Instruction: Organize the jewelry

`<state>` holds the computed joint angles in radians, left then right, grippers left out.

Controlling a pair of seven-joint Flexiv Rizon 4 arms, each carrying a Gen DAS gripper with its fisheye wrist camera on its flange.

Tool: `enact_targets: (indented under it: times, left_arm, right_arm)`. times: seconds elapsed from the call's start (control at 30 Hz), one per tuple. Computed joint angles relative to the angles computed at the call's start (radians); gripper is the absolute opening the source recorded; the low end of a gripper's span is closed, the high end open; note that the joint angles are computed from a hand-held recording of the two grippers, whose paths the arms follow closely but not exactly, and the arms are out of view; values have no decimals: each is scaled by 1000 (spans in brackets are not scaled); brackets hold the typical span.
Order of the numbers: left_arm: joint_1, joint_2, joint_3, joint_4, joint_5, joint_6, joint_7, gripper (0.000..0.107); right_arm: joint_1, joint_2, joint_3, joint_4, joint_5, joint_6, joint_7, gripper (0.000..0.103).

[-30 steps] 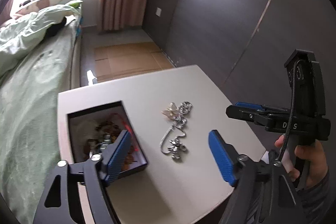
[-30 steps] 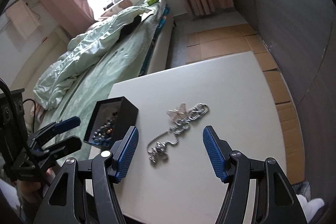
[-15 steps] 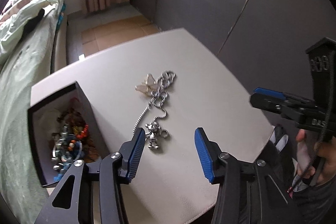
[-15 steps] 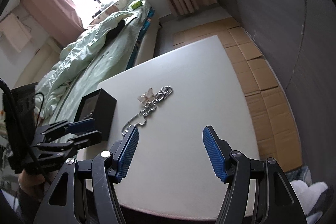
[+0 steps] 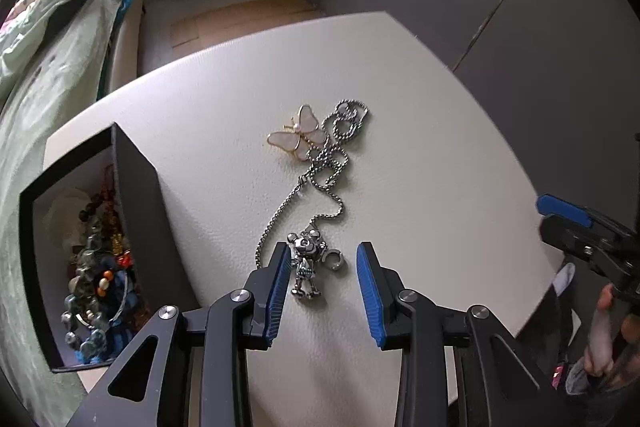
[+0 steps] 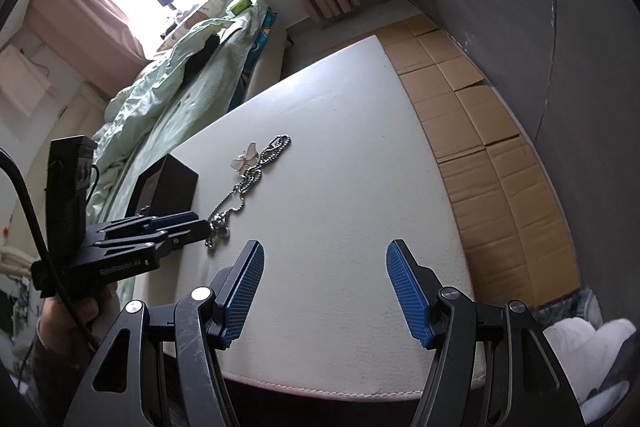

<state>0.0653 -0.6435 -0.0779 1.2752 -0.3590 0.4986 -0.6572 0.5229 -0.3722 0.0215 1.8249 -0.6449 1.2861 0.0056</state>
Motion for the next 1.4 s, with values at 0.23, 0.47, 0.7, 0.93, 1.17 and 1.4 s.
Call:
enact_targets:
  times: [0.23,0.47,0.7,0.93,1.17,1.4]
  left_arm:
    - [-20,-24,12,-29,29,2,-58,30]
    - [3,-26,4,-54,22,-47,-60,14]
    - [44,22,-24,-25,-73,-40,-9,14]
    - [68,54,-36,-29,-159,-14,30,14]
    - [101,55,-44,-61,-223,-5,39,14]
    - [132,59,-51,-81,-272,-34,50,14]
  right_arm:
    - [-1,-6,1,3,6,10,0,64]
    - [-1,-38,21,-31,47,8,-35,64]
    - [6,-99,55,-130,120,-18,-180,64]
    - [12,-192,103,-291,205,-95,-412,62]
    - [41,-262,106,-426,268,-193,-564,40]
    - [65,-313,91,-525,303,-291,-626,28]
